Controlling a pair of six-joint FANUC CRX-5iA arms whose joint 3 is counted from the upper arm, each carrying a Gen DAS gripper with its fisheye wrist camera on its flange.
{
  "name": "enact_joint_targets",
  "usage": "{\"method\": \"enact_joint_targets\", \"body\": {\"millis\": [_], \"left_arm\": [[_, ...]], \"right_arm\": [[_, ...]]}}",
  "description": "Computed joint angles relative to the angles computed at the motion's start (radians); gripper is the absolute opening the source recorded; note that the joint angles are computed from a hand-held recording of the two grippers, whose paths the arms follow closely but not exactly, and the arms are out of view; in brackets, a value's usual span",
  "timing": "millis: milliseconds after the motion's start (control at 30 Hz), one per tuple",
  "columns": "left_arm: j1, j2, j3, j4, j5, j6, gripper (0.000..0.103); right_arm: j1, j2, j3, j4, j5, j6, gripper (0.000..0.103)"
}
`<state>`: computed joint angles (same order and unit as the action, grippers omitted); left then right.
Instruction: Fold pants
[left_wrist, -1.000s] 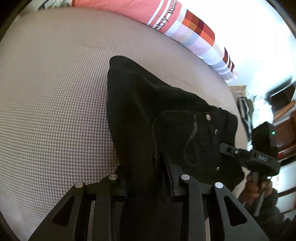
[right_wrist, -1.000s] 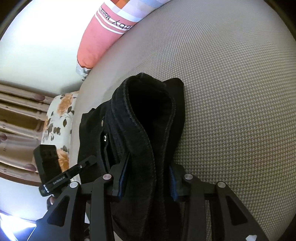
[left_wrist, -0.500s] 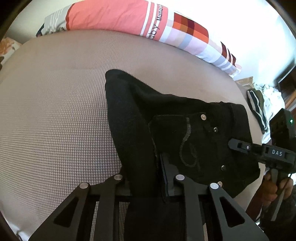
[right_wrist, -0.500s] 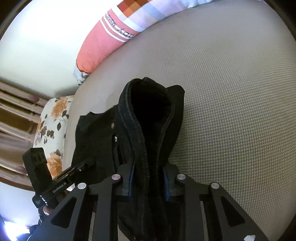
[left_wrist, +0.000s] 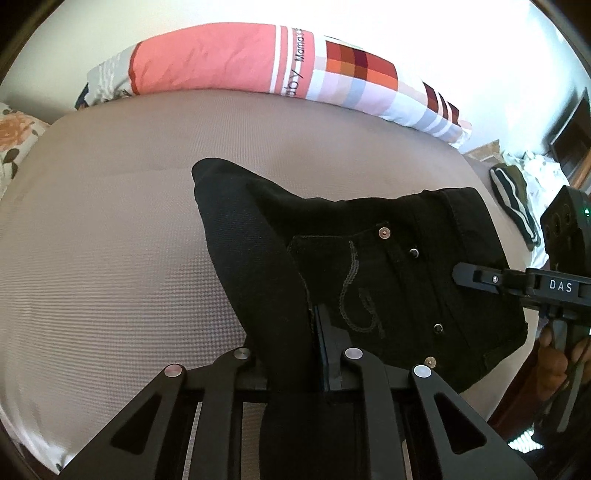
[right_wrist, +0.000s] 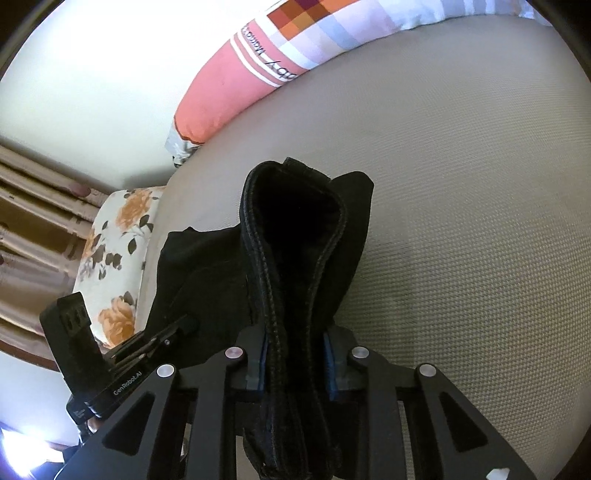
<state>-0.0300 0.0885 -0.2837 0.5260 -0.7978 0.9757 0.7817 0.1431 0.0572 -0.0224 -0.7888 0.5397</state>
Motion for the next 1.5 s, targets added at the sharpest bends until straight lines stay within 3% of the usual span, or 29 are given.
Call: {"method": "enact_joint_targets", "body": {"millis": [633,833,1500], "left_arm": [[0.036,0.046,0.112,-0.045,-0.011,0.051,0.017],[0.048,0.091,0.166,-0.043,-0.017,0.06,0.017],[0.043,0.33,0.446,-0.074,-0.003,0.12,0.017]], "right_arm": [[-0.041,0.118,0.179,-0.07,-0.039,0.121,0.022],[-0.028,0.118,0.169,-0.049,-0.023,0.092,0.022],[-0.127,0.378,0.513,-0.076,-0.133,0.195,0.022]]}}
